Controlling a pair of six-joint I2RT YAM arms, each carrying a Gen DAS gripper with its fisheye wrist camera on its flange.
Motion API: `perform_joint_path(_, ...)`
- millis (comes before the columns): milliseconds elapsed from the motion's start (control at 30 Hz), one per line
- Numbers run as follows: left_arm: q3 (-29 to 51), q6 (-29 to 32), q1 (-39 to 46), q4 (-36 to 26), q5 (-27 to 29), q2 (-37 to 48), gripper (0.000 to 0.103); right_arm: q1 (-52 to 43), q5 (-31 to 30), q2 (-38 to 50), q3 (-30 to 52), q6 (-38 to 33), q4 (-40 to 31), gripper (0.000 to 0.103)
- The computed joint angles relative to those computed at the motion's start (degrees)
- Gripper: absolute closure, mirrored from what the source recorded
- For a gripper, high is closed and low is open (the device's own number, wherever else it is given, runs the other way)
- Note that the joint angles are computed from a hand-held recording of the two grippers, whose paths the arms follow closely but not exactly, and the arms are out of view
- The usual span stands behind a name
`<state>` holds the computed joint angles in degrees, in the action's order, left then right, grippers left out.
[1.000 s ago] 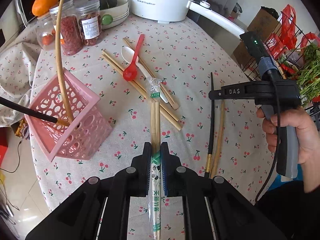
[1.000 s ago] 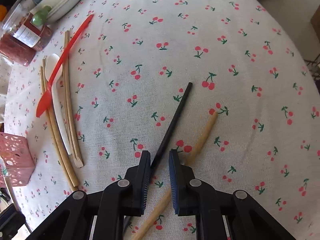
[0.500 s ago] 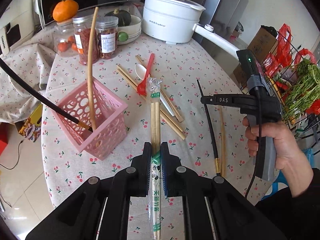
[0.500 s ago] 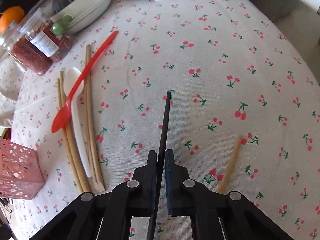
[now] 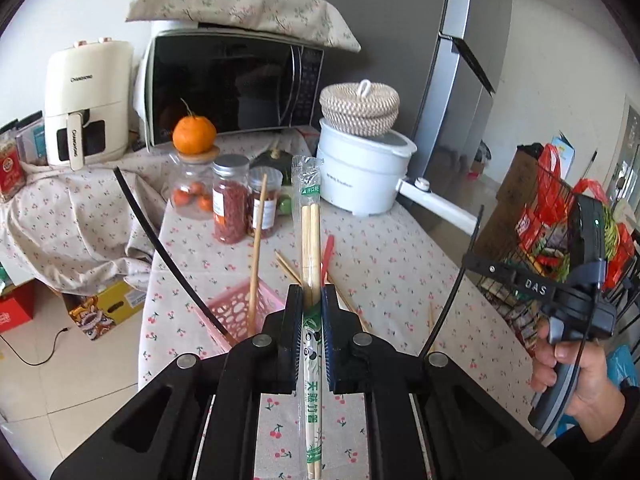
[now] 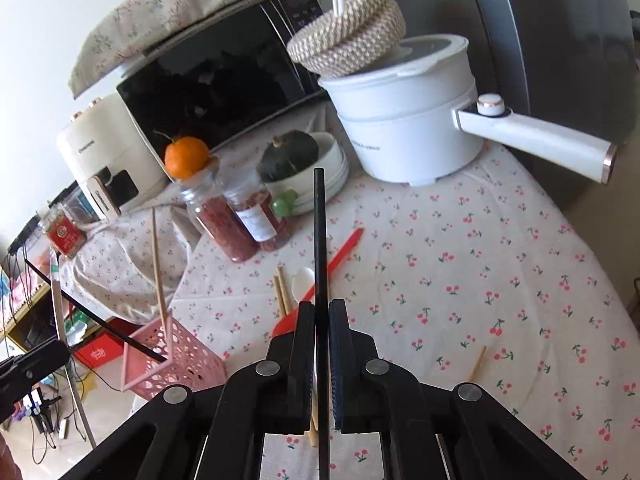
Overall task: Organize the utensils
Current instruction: 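Lift the wrapped chopsticks into the pink basket and release while the right lifts its chopstick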
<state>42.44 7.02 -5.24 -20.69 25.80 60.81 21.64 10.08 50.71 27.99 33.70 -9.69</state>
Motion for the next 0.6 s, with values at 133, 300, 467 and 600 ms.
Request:
perform_joint_path(133,-2.4,-2.6,2.0,7.5,-0.5,-2.2,0.094,3.7,3.7,-2.9,-0.8,-0.5,1.5,0.098)
perform_joint_path(300,-5.4,-6.1,2.3,19.5,-3.0,-1.2,0.094,6.3,6.1,-2.7,1.0,-1.8,2.3,0.098)
perform_joint_path(467,-7.1,-9.0,0.2,30.6,-8.2,3.2,0.094,7.8,5.6,-0.7,3.8,-2.2,1.1,0.098)
perform_joint_path(600,-7.8,-8.9,-2.2,37.9,-12.6,6.7,0.094,9.2,5.8,0.1,4.8,-2.4,1.2,0.098)
